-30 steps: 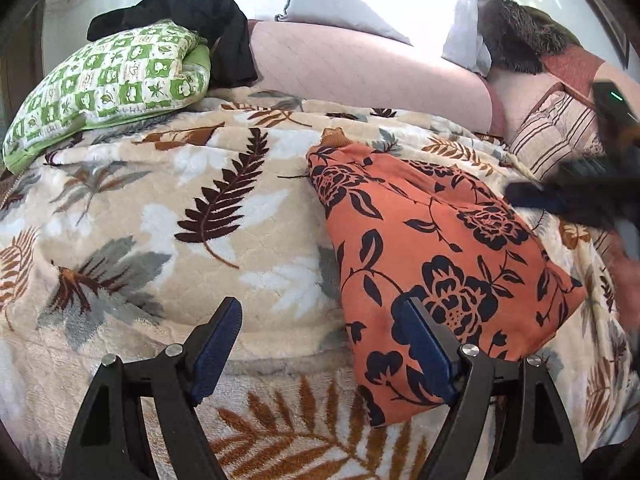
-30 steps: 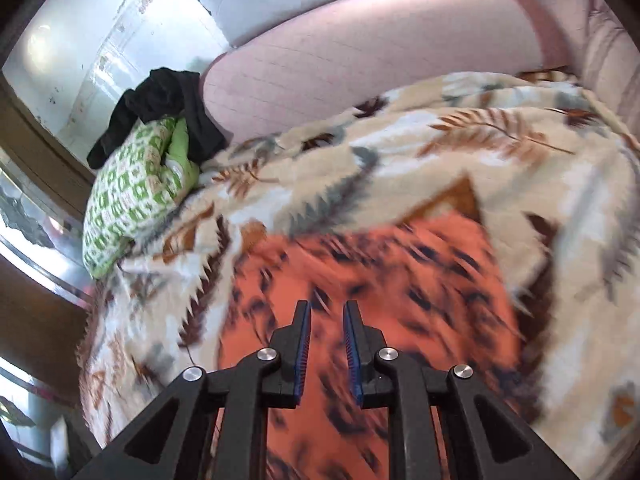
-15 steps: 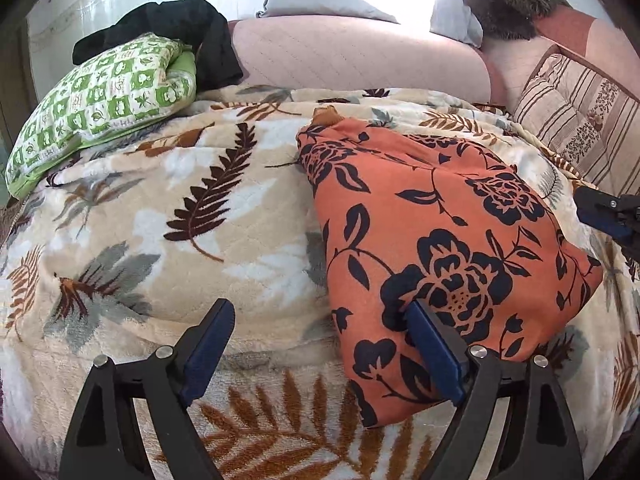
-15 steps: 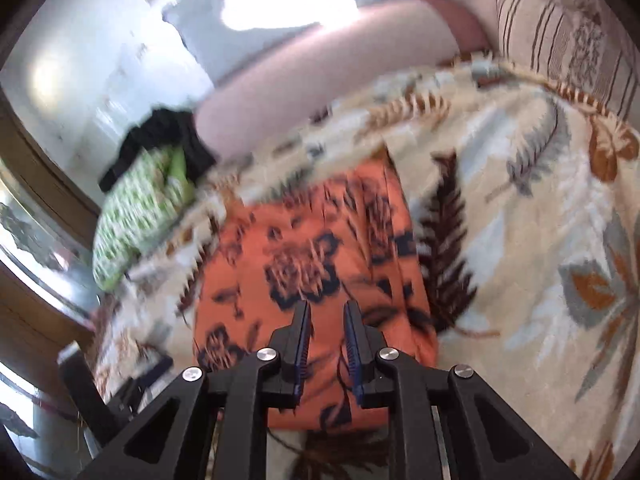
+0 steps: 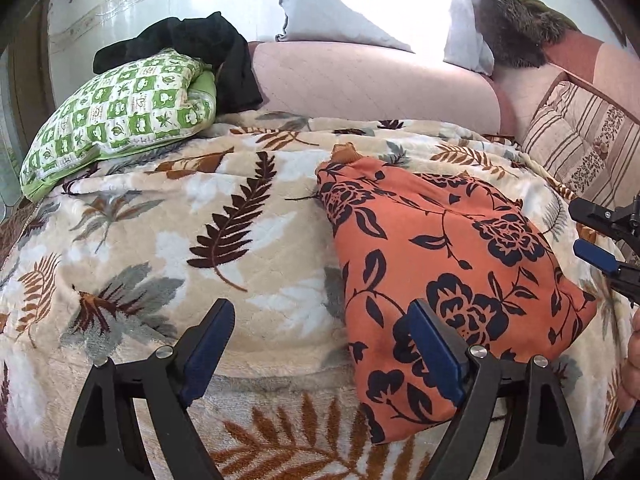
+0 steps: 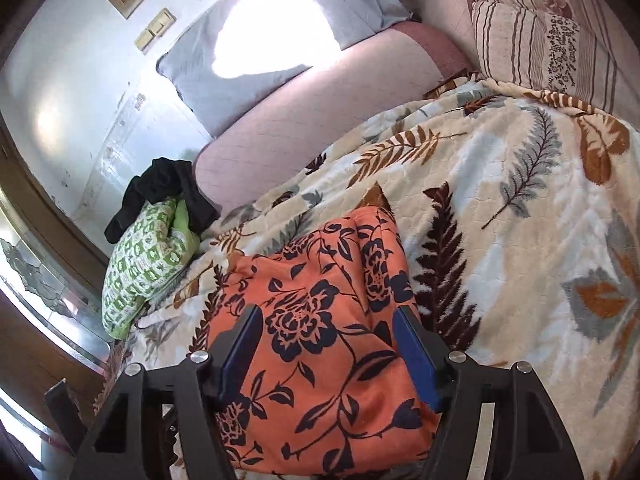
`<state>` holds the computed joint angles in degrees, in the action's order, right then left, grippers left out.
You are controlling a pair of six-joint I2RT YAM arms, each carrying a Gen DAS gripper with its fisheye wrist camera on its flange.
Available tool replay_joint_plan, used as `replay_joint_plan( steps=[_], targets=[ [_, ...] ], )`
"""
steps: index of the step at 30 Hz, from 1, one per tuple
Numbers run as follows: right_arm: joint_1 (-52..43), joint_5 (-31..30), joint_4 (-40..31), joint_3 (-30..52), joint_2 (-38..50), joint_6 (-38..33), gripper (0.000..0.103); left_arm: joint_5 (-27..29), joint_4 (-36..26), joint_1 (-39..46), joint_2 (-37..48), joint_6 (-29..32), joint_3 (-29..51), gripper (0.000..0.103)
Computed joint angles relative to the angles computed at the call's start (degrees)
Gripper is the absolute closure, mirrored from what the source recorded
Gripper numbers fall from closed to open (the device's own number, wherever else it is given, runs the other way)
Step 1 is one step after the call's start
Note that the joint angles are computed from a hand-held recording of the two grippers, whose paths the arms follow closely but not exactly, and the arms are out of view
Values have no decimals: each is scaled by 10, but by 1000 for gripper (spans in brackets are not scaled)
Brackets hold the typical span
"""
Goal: Fold small clothes
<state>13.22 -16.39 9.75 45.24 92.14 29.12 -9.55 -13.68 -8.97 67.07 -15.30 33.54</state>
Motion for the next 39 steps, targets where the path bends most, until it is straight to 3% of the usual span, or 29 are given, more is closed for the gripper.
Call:
replay_joint_plan(
  steps=[4,7,10,15,21,30,39],
  targets=[
    [11,-9,-2,5,5,-10,36,-6,0,2,7,0,3,15],
    [22,-15,-5,10,12,-15,47,-12,0,0,13,-1,5,15],
    [34,-11,-7,13,17,-22,48,-19,1,-4,19,0,7,15],
    [51,8,-117,93,100,-51,47,-19,5,-5,60,7,12,15],
    [46,4,-92,68,63,-45,47,-15,4,1,51,4,14,13],
    [-22,-18,-56,45,35,11,46,39,7,38,34,5,20,13],
    [-39,-30,-51,46,44,25,38,27,-14,60,62,-5,43,13]
  ],
)
